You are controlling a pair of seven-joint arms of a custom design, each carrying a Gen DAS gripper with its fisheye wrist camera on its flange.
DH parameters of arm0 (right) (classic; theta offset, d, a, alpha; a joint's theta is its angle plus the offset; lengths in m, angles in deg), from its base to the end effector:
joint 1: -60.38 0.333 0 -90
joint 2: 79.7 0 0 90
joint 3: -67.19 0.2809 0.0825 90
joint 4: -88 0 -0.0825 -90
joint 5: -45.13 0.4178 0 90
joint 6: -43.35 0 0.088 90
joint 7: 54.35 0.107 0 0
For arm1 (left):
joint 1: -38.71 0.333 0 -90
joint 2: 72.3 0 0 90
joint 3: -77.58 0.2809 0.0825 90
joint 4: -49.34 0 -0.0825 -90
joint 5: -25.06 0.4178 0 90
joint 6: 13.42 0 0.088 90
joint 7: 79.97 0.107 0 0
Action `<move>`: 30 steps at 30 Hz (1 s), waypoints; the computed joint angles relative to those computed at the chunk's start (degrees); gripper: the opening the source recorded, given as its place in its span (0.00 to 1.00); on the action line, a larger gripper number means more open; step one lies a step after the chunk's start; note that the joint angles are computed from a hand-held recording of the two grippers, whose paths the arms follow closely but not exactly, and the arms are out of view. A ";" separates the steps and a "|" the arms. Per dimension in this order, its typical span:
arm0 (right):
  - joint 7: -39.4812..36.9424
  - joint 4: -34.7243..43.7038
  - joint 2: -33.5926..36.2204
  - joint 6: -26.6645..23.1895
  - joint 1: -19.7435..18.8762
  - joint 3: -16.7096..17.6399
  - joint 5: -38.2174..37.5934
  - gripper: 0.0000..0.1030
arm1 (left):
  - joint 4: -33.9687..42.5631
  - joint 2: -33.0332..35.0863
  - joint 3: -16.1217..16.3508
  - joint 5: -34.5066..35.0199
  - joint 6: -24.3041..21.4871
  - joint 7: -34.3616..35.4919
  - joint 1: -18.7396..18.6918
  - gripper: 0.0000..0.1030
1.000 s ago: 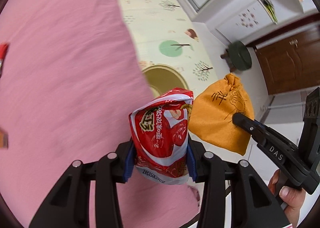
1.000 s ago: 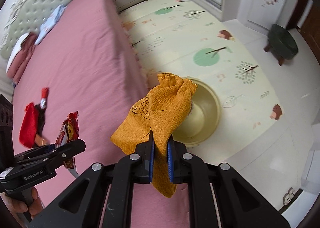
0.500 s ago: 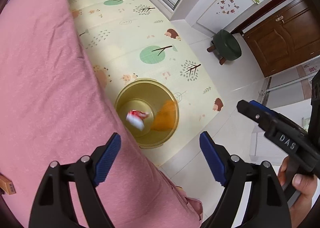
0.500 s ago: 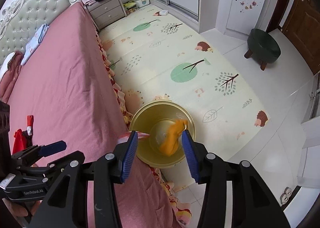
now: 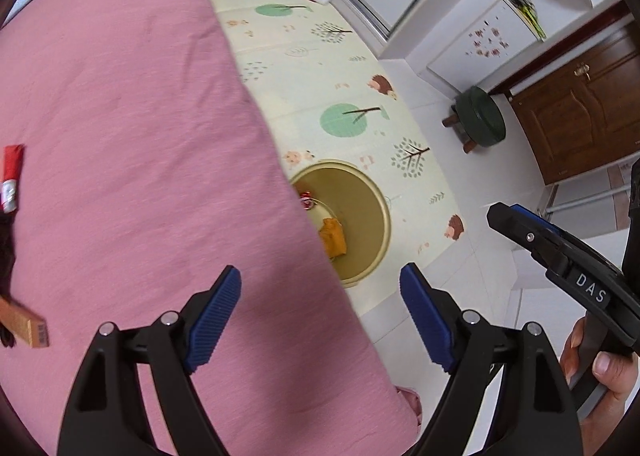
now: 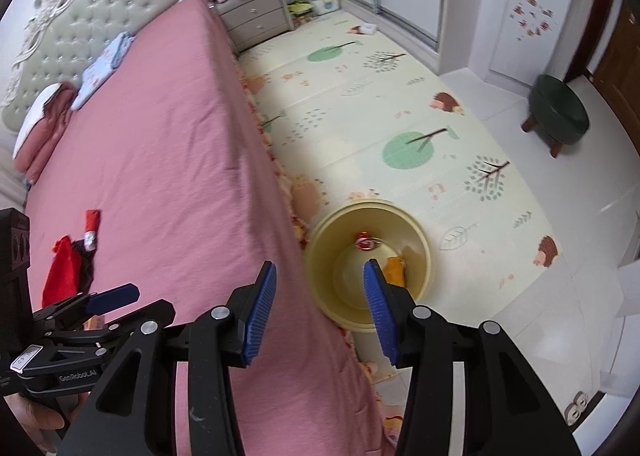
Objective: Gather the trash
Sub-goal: 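Return both tools to the pile on the bed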
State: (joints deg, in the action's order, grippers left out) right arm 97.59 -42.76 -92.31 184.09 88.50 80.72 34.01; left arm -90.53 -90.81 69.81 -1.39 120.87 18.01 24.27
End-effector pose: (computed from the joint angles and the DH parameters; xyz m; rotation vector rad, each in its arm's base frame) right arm 0.4091 0.3668 0.4324 -1.7031 2.1325 -0.2148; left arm 0.4602 -0.1943 0.3936 1.8395 -2.3373 0.5643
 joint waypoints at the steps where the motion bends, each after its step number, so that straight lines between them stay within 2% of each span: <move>1: -0.15 1.05 0.87 -0.03 0.25 0.28 -0.02 0.44 | -0.72 -0.96 0.28 -0.03 -0.01 0.02 0.24 0.79; 9: -1.89 12.23 10.50 -0.92 4.18 1.48 -0.89 0.44 | -7.13 -9.48 3.77 1.75 -1.53 0.33 3.85 0.79; 15: -3.85 21.85 18.83 -2.21 8.25 1.33 -1.11 0.44 | -12.54 -16.31 6.66 5.38 -3.31 0.70 8.76 0.79; 19: -5.58 29.52 25.33 -3.07 11.38 0.88 -0.88 0.44 | -15.38 -19.96 9.08 8.32 -4.89 1.29 13.56 0.79; 25: -9.18 45.38 37.32 -6.64 16.83 -0.50 -0.72 0.44 | -17.09 -22.03 12.04 11.62 -6.34 3.23 20.39 0.79; 30: -12.16 61.79 48.62 -11.39 21.49 -2.35 0.12 0.44 | -15.43 -19.82 14.19 13.18 -6.17 5.84 25.45 0.79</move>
State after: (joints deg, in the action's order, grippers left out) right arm 85.43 19.02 -43.68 172.70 109.99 78.38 34.13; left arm -105.97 -110.63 84.00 11.79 114.71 23.85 49.72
